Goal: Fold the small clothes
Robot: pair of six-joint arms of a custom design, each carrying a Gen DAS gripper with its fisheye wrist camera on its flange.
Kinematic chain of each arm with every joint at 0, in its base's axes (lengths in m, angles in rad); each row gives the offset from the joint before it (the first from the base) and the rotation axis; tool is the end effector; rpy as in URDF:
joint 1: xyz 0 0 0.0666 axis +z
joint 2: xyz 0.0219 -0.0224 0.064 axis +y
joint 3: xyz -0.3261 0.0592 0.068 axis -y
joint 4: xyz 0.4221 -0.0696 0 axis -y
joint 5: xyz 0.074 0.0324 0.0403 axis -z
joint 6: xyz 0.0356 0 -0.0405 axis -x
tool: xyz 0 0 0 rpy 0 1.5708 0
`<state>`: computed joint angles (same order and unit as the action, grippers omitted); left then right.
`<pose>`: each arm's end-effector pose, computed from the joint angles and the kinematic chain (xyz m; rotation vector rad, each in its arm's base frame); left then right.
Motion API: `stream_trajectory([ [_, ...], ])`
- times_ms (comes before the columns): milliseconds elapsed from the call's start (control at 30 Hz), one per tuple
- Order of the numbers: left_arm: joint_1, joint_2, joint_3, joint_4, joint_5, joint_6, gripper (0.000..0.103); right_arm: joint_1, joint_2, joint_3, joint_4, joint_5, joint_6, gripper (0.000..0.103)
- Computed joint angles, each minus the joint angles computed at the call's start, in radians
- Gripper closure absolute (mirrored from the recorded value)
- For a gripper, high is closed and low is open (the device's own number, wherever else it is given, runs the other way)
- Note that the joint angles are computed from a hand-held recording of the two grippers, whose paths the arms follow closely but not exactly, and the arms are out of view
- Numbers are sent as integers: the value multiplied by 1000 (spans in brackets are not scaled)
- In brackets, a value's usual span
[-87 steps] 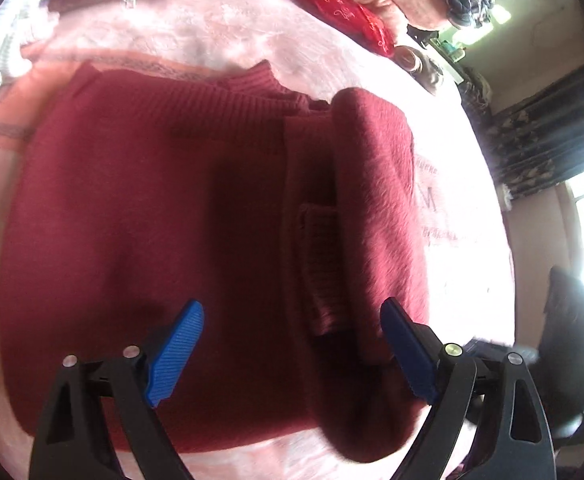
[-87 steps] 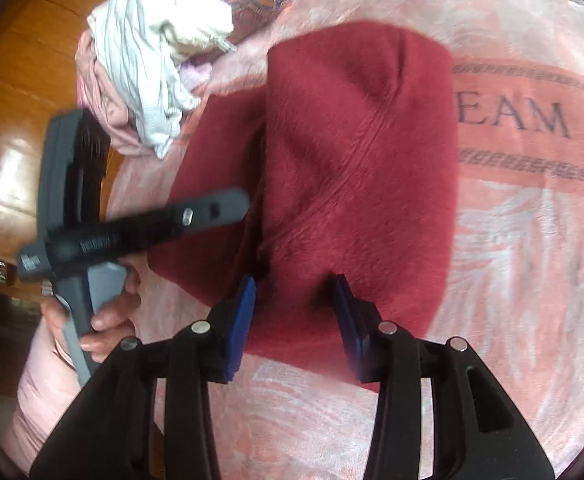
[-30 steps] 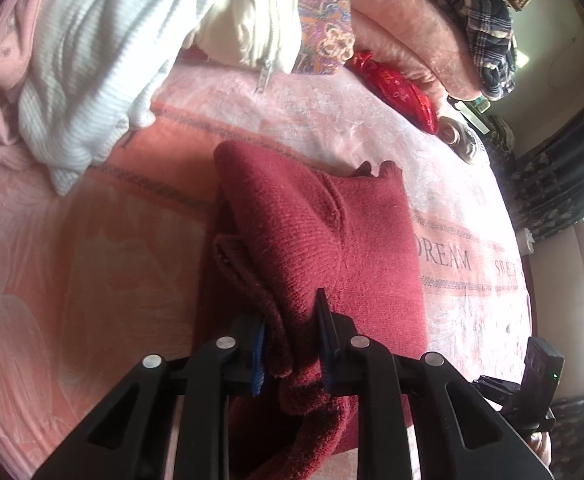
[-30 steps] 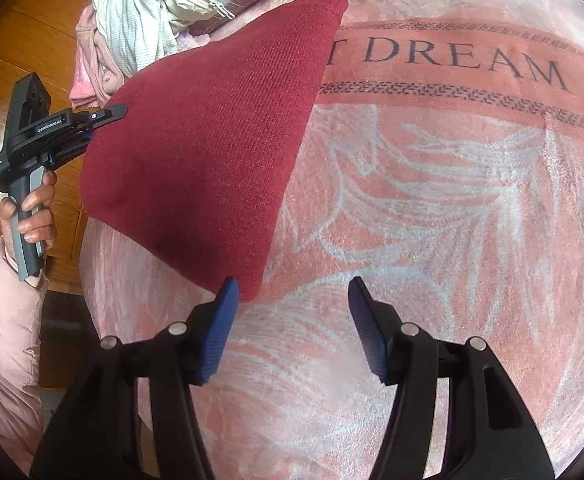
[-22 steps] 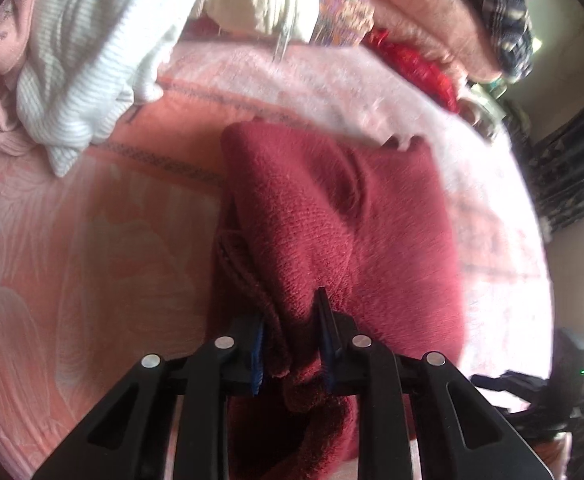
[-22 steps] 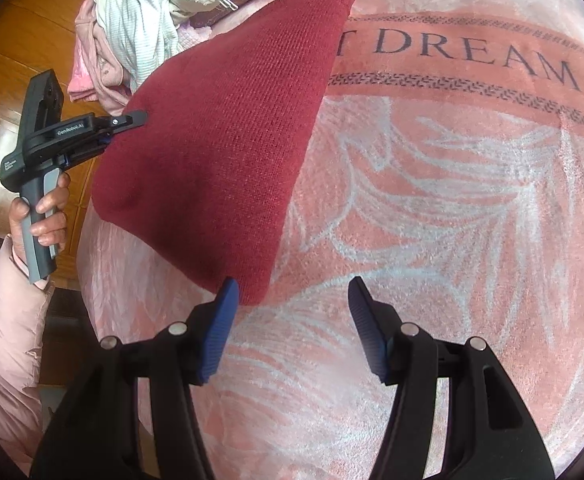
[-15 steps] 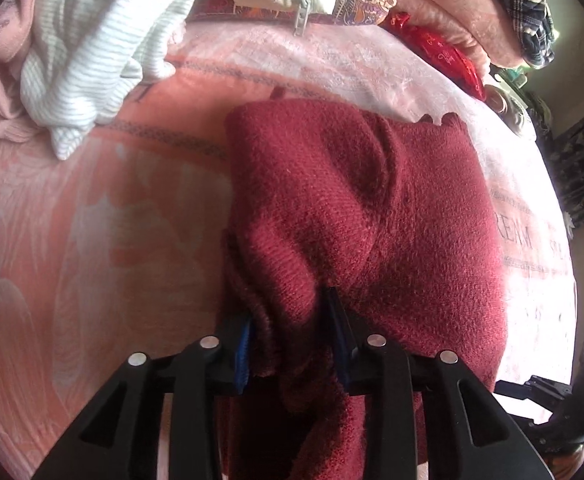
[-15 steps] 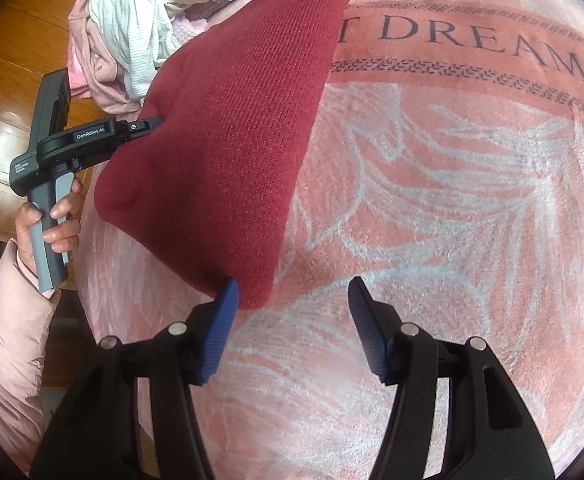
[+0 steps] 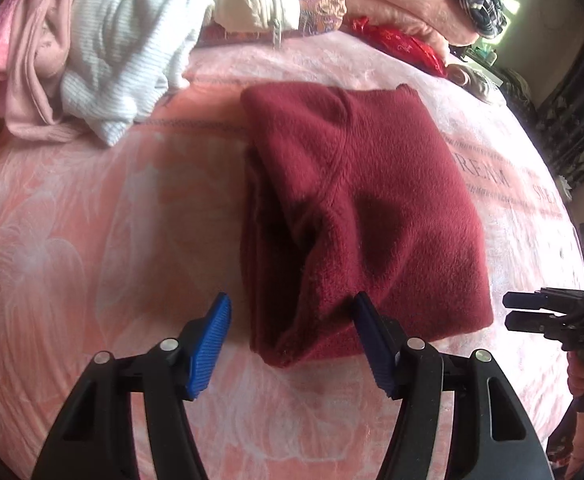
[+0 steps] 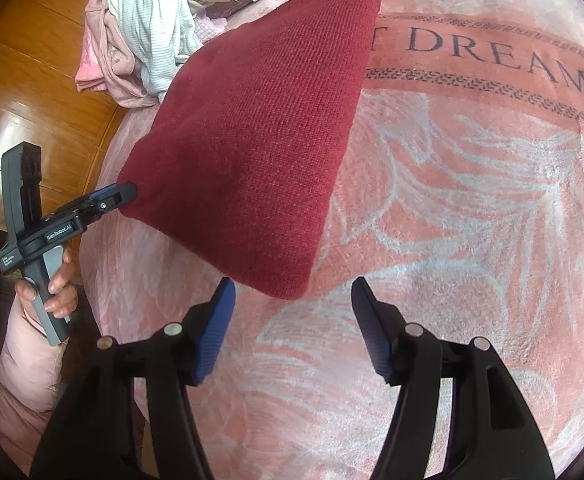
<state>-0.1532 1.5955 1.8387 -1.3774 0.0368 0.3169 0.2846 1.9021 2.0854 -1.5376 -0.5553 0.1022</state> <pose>0.5470 -0.0862 0.4572 -0.2113 2.7110 -0.1891 0.5990 0.1944 0.3919 -0.6370 2.7915 0.8406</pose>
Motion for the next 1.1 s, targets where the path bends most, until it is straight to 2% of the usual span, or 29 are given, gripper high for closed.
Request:
stream_trajectory([
  [67,4,-9,-26,30,33,13,43,1,0,4,-6,-1,0,42],
  [100,7,-11,-35,45,59,17,51,4,5,10,-5,2,-4,42],
  [133,11,-3,-33,44,96,18,74,7,10,16,-4,8,-12,42],
  [167,17,13,-22,28,135,24,86,10,15,22,-2,12,-18,42],
  [200,23,22,-18,23,167,38,90,14,21,27,0,14,-26,42],
  [300,29,15,-23,26,158,50,93,22,16,21,12,27,-35,42],
  [400,46,-36,-59,52,148,57,94,35,-19,-13,59,96,-26,42],
  [500,61,-59,-85,49,144,43,94,51,-41,-31,94,192,-28,42],
  [533,59,-49,-88,32,121,38,94,58,-40,-29,99,222,-34,42],
  [600,55,-23,-96,15,107,38,93,66,-26,-18,96,233,-43,42],
  [767,48,2,-93,31,101,59,91,79,8,9,77,207,-53,42],
  [900,50,-5,-81,12,117,54,79,84,27,30,76,203,-51,42],
  [967,44,-2,-67,-1,99,63,67,86,32,32,81,218,-52,42],
  [1000,39,-4,-65,-3,86,65,58,88,32,32,86,223,-54,42],
  [1033,33,-4,-65,-4,67,63,54,89,29,28,94,230,-51,42],
  [1100,24,-1,-66,-5,45,51,54,93,22,17,112,247,-47,42],
])
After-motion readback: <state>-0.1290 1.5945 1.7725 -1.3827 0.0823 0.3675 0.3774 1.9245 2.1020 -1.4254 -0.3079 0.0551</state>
